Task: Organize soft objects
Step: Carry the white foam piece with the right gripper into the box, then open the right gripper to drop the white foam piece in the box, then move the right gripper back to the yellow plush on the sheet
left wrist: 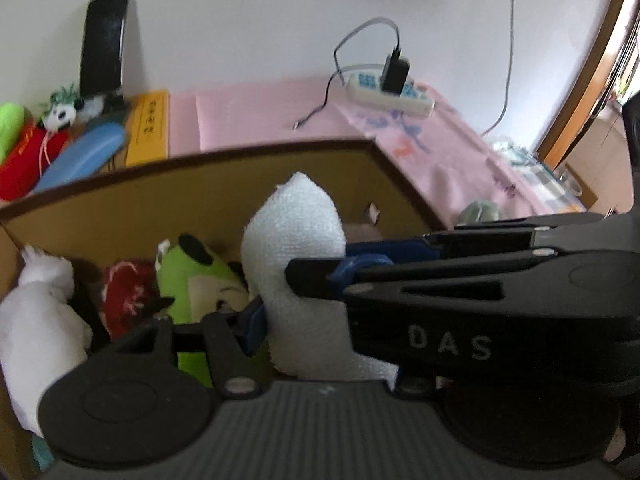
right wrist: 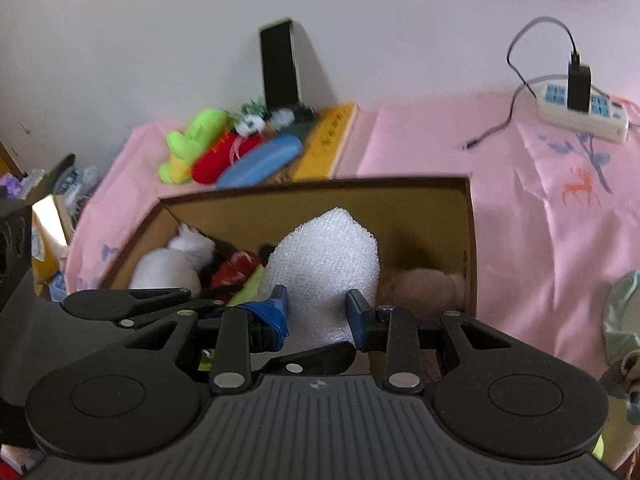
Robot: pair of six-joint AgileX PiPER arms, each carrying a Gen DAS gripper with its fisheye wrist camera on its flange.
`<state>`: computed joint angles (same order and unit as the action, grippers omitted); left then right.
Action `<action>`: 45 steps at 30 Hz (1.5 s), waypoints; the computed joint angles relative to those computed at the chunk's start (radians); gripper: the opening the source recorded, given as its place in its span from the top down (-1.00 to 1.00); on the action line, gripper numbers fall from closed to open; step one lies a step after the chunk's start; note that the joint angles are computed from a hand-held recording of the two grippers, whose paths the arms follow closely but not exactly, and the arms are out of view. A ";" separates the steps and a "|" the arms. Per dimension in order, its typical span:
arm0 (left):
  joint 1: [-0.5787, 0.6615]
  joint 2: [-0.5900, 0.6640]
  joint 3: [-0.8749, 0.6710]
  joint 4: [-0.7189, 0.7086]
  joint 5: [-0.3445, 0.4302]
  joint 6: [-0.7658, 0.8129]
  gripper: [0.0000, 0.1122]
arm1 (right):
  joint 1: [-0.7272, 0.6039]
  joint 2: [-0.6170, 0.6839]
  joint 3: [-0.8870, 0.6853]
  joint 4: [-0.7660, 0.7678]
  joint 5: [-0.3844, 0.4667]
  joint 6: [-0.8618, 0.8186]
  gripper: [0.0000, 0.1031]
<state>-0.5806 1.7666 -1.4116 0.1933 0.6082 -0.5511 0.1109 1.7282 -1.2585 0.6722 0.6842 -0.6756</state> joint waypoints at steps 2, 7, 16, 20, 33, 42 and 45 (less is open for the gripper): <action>0.007 0.018 -0.014 -0.022 0.015 0.020 0.21 | 0.015 0.015 -0.013 -0.055 -0.005 0.054 0.69; 0.016 0.038 -0.035 -0.033 0.036 0.038 0.17 | 0.038 0.058 -0.066 -0.140 0.014 0.146 0.74; 0.033 0.003 0.004 -0.043 0.043 0.040 -0.03 | -0.004 0.096 -0.097 -0.030 0.110 0.114 0.68; 0.015 0.000 -0.004 0.011 0.060 -0.005 -0.12 | 0.004 0.063 -0.071 -0.042 0.084 0.120 0.66; -0.109 -0.077 -0.011 0.224 0.138 -0.188 -0.25 | -0.099 -0.112 0.080 0.095 0.064 0.043 0.66; -0.228 -0.120 -0.019 0.341 0.209 -0.320 -0.25 | -0.229 -0.222 0.158 0.191 0.134 -0.066 0.66; -0.279 -0.115 -0.042 0.379 0.243 -0.359 -0.25 | -0.279 -0.246 0.167 0.212 0.171 -0.108 0.66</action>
